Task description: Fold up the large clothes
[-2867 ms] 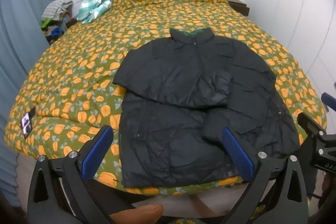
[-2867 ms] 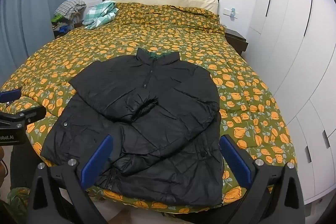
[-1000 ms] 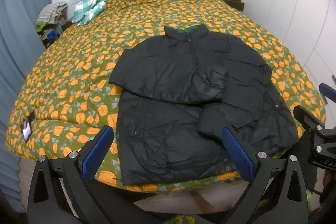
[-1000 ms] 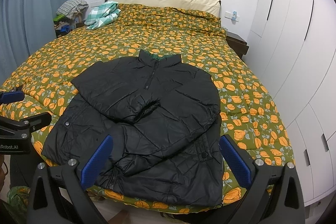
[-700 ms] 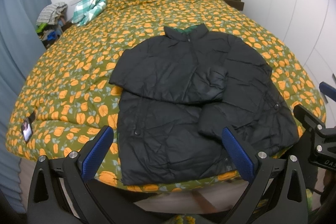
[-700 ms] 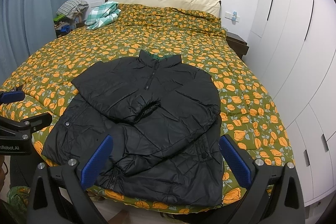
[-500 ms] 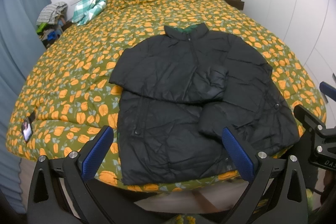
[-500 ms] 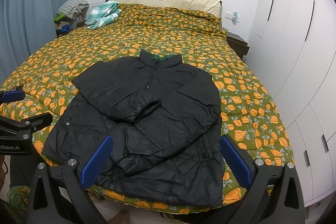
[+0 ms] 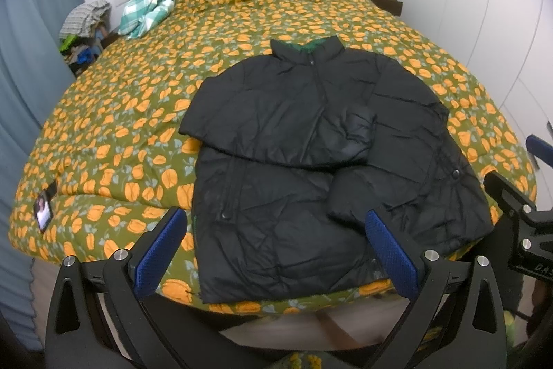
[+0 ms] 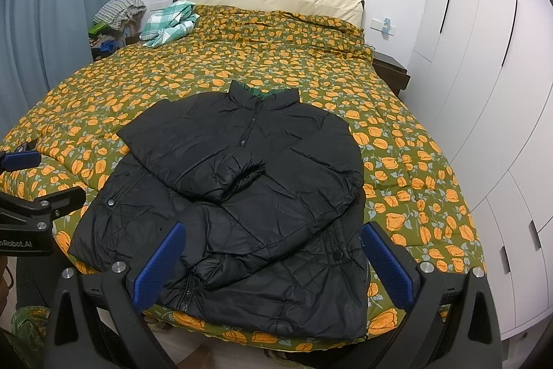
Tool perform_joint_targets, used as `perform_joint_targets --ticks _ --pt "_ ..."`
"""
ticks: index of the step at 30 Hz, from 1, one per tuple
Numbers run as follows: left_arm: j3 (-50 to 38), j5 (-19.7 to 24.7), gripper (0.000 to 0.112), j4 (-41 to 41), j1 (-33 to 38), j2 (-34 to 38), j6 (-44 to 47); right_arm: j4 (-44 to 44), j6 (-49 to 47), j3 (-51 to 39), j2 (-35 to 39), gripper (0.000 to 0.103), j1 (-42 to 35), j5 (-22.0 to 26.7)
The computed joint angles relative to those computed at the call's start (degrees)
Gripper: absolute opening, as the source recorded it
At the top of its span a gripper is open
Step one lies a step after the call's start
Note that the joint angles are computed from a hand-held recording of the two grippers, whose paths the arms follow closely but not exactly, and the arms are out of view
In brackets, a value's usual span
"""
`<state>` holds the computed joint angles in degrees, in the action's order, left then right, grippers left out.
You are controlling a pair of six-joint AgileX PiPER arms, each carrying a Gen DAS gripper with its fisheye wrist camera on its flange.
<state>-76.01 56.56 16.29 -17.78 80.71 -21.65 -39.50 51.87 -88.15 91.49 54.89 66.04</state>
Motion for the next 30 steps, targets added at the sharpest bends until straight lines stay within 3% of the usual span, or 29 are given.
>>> perform_joint_targets --ticks 30 --pt "-0.8 1.1 0.103 -1.3 -1.5 1.3 0.0 0.9 0.1 0.3 0.0 0.103 -0.3 -0.1"
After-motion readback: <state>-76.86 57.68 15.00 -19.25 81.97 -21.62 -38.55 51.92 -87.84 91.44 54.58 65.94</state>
